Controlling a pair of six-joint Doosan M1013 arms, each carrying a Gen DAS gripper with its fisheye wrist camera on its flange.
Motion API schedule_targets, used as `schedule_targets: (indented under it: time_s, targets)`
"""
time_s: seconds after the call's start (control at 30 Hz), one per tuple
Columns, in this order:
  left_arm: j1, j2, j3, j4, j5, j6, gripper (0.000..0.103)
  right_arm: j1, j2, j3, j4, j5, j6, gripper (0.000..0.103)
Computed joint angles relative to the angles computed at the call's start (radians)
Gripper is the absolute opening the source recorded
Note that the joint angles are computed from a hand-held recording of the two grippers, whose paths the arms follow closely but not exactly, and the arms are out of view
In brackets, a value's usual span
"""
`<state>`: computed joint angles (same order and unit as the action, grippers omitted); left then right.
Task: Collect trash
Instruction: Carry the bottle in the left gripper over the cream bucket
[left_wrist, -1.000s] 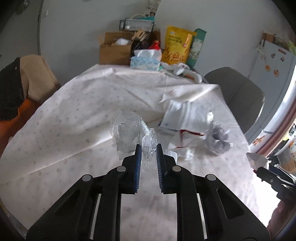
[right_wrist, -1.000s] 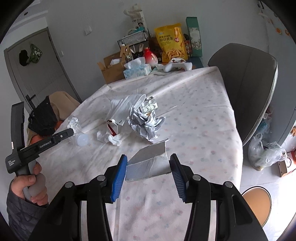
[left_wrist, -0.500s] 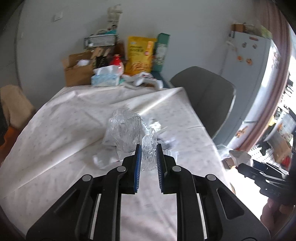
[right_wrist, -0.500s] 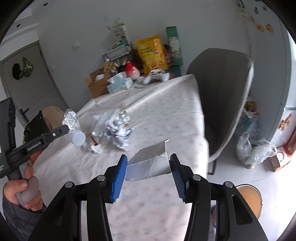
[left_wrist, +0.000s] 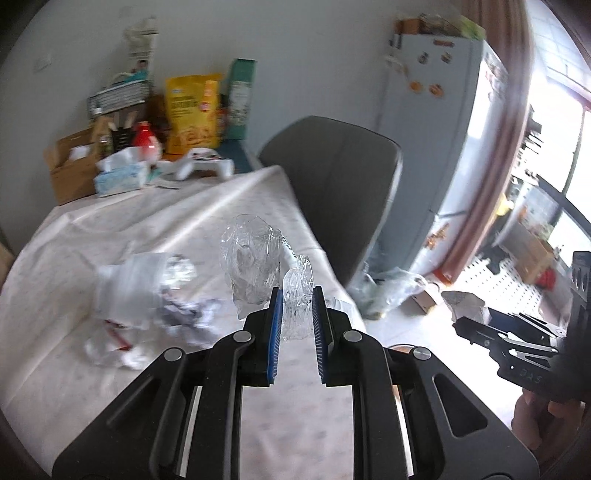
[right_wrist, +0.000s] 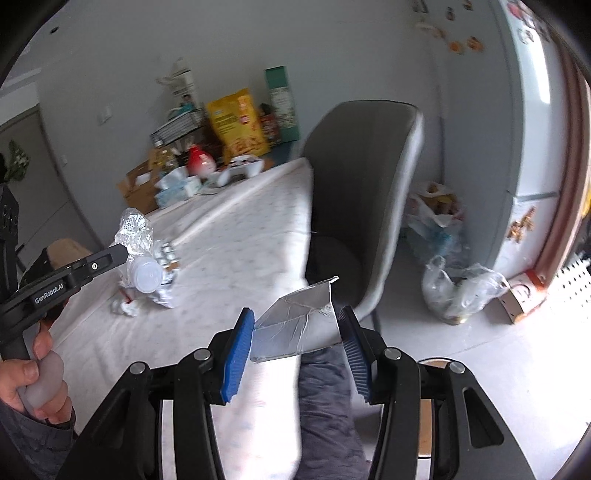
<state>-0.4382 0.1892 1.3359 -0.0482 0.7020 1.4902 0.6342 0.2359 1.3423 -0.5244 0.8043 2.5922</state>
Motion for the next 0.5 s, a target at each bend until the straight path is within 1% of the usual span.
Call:
schedule_targets:
  time_s: [0.1,0.2,0.3,0.43,0.5]
  targets:
    - [-0.024,0.026,-0.024,-0.022,0.012,0.023,0.016,-0.019,-0.020,0.037,0.001,0.003,0.023,0.048]
    - [-0.051,0.049,-0.037,-0.036,0.005,0.036,0.016,-0.043,-0.041,0.085,0.021,-0.001,0.040,0.048]
    - [-0.076,0.072,-0.049,-0.076,0.017,0.058,0.016,-0.064,-0.053,0.121,0.040,-0.004,0.055,0.048]
    - [-0.109,0.118,-0.087,-0.103,0.056,0.080,0.016,-0.094,-0.069,0.171,0.063,-0.020,0.081,0.048]
    - [-0.117,0.137,-0.104,-0.108,0.074,0.088,0.016,-0.110,-0.078,0.198,0.078,-0.034,0.095,0.048]
